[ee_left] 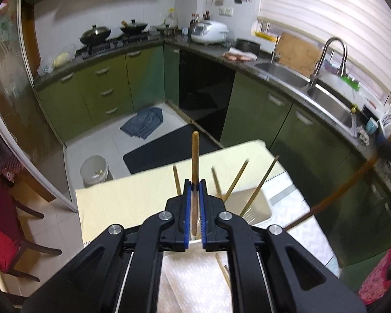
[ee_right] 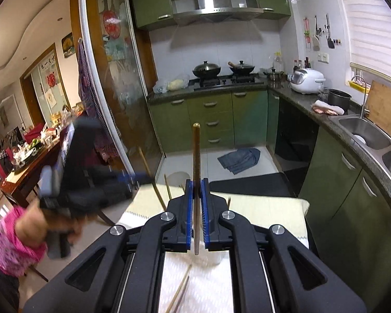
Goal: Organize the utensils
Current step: 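Open the left tool over the holder while the right tool opens over it too, then lower the left tool onto one of the last two chopsticks and close it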
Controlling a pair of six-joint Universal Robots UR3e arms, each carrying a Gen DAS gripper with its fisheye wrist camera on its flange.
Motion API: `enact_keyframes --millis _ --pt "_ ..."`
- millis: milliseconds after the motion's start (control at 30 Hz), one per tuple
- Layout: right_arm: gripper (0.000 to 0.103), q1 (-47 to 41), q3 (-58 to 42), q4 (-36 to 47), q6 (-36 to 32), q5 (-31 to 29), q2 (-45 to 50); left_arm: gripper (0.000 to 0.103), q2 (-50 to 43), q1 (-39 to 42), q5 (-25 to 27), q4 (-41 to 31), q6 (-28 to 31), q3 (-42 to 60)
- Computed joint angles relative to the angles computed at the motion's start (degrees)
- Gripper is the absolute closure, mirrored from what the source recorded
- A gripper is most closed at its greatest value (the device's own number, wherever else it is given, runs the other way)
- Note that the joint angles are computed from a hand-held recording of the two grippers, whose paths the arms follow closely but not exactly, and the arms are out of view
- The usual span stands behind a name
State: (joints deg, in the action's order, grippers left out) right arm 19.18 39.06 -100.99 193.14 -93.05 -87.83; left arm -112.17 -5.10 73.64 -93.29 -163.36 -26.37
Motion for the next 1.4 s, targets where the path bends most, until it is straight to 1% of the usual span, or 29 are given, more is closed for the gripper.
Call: enact_keyframes --millis 100,167,200,233,267,300,333,400,467,600,667,700,800,833,900,967,1067,1100,1167,1200,1300,1400 --pt "0.096 0.1 -6.8 0.9 -0.1 -1.7 5.0 0.097 2.8 -0.1 0.8 4.5 0.7 -9.2" --pt "0.096 -0.9 -9.4 1.1 0.1 -1.3 7.5 0.097 4.6 0.6 -0.2 6.1 1.1 -13.4" --pt "0.096 -1.3 -9.4 0.6 0.2 -1.1 8.2 0.095 5.4 0.7 -0.4 6.7 1.1 -14.8" --pt "0.096 -1.7 -8.7 -0.5 0.2 -1.3 8.7 0.088 6.3 1.0 -0.9 7.1 1.2 -16.1" --pt "0.096 -2.0 -7.6 -1.4 0.3 -1.3 8.8 0.084 7.2 1.2 -1.5 7.3 1.4 -17.0" --pt "0.096 -2.7 -6.1 -2.4 0.4 -0.7 8.7 0.077 8.8 1.5 -1.9 8.1 1.9 -19.0" --pt "0.096 -3.7 -2.8 -4.5 0.4 0.2 8.0 0.071 10.4 1.7 -2.1 8.8 2.4 -20.9" --pt "0.096 -4.0 1.9 -7.9 0.3 0.2 7.4 0.07 13.6 2.2 -2.3 9.8 3.4 -24.4" --pt "0.096 -4.5 7.2 -11.6 0.3 0.8 6.7 0.068 16.2 3.1 -3.5 8.6 4.1 -26.6" --pt "0.096 -4.1 15.1 -16.9 -0.1 0.3 6.2 0.066 21.5 4.1 -3.4 8.2 5.6 -32.9" --pt "0.096 -3.9 19.5 -19.4 0.1 0.4 5.5 0.062 24.3 4.7 -3.3 7.6 6.3 -36.5" --pt "0.096 -3.9 21.3 -20.4 0.1 0.2 5.1 0.06 25.9 5.0 -3.4 7.3 6.6 -38.6" --pt "0.095 -4.1 24.7 -21.9 0.1 0.6 4.6 0.06 28.3 5.2 -2.6 6.7 8.1 -42.6" --pt "0.091 -3.8 26.2 -22.5 0.1 0.4 4.0 0.06 29.3 5.4 -2.4 6.9 8.2 -44.3" --pt "0.089 -3.5 27.8 -23.0 -0.1 0.3 2.9 0.06 30.3 5.3 -2.1 6.5 8.3 -46.5" --pt "0.089 -2.5 29.6 -23.5 0.0 -1.0 0.8 0.06 30.6 4.4 -1.2 6.8 7.7 -48.5" --pt "0.089 -1.4 34.3 -24.5 0.4 -1.6 -5.2 0.06 30.8 2.1 0.8 7.6 6.1 -52.3" --pt "0.087 -0.9 35.8 -24.7 0.5 -1.6 -7.4 0.06 30.5 0.8 1.6 8.2 4.9 -53.4" --pt "0.08 0.0 41.2 -25.7 0.9 -1.9 -13.5 0.06 30.5 -0.9 2.7 8.8 3.7 -56.3" --pt "0.08 0.6 44.2 -26.0 1.3 -2.4 -16.7 0.06 30.0 -2.1 3.6 9.3 2.7 -57.8" --pt "0.08 0.9 50.3 -24.3 1.9 -3.1 -24.5 0.06 27.4 -5.0 5.8 11.0 -0.6 -61.8" --pt "0.08 -2.5 56.3 -20.1 1.6 -1.0 -33.7 0.06 24.6 -6.7 6.6 12.2 -4.2 -63.9"
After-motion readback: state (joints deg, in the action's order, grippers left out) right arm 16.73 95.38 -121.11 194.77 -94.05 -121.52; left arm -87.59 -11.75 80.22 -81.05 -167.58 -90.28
